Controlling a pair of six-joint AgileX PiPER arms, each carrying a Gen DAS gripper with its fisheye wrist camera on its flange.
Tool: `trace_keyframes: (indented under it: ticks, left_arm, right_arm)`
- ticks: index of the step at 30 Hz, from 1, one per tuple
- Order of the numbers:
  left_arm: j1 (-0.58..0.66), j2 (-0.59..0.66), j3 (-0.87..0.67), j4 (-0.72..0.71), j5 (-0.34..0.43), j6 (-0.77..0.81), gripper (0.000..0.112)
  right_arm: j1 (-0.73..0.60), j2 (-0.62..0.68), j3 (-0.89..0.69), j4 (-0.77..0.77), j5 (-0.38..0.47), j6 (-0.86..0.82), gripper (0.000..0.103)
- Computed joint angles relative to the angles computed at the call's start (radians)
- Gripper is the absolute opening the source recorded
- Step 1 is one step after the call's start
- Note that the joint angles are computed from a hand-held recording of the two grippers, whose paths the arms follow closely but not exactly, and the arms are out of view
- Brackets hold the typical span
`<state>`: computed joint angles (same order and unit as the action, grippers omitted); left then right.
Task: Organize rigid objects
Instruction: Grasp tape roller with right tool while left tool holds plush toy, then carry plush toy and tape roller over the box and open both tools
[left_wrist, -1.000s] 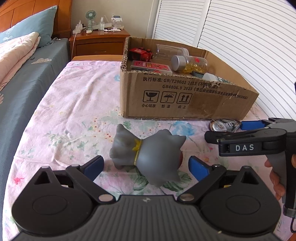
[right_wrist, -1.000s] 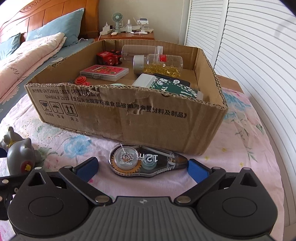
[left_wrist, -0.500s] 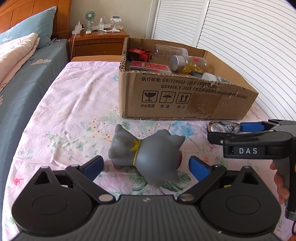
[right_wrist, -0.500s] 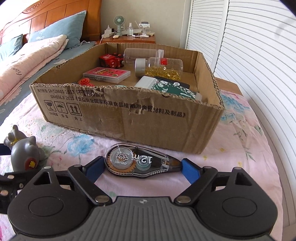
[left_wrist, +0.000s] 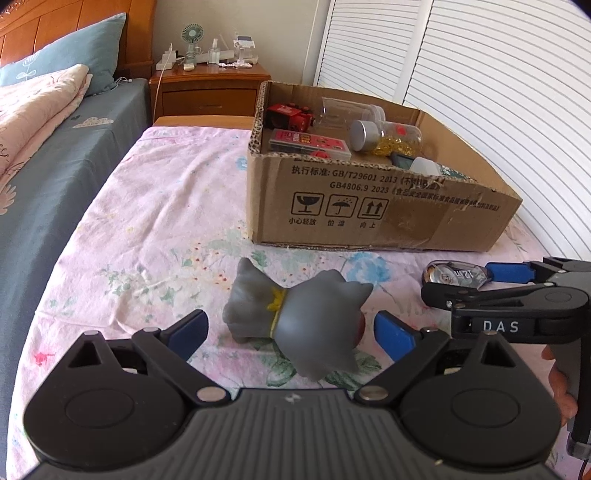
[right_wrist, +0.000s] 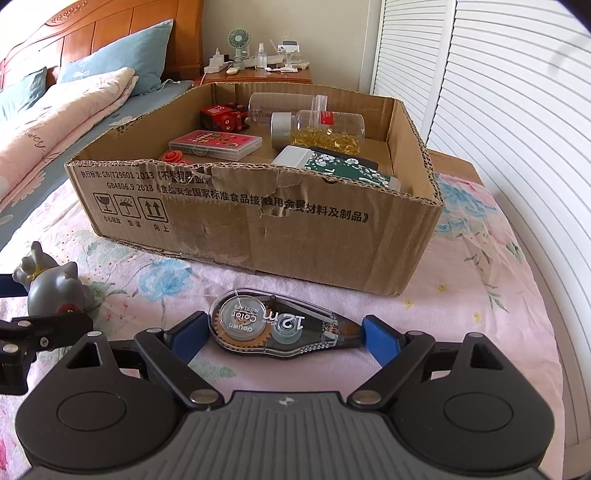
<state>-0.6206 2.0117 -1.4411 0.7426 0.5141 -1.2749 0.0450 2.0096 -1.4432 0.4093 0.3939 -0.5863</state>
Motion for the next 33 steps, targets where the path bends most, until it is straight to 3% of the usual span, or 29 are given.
trace_keyframes:
  ticks: [3, 9, 13, 21, 27, 33]
  left_arm:
    - [0.004, 0.000, -0.004, -0.025, -0.008, 0.038, 0.075]
    - [0.006, -0.005, 0.001, -0.048, -0.022, 0.127, 0.073]
    - [0.021, -0.022, 0.003, -0.154, -0.033, 0.300, 0.073]
    - [0.045, -0.061, -0.057, -0.354, 0.021, 0.609, 0.073]
    - [0.067, -0.047, -0.222, -0.442, 0.098, 0.788, 0.073]
    - [0.096, 0.099, -0.526, -0.488, 0.187, 0.884, 0.073]
  right_arm:
    - [0.000, 0.000, -0.004, -0.005, 0.005, 0.001, 0.092]
    - [-0.003, -0.016, -0.005, -0.032, 0.045, -0.008, 0.092]
    - [-0.026, -0.041, 0.003, 0.019, 0.096, -0.087, 0.092]
    - [-0.082, -0.105, -0.001, 0.110, 0.201, -0.209, 0.092]
    - [-0.113, -0.145, -0.027, 0.175, 0.260, -0.288, 0.092]
    - [-0.127, -0.160, -0.072, 0.219, 0.283, -0.314, 0.092]
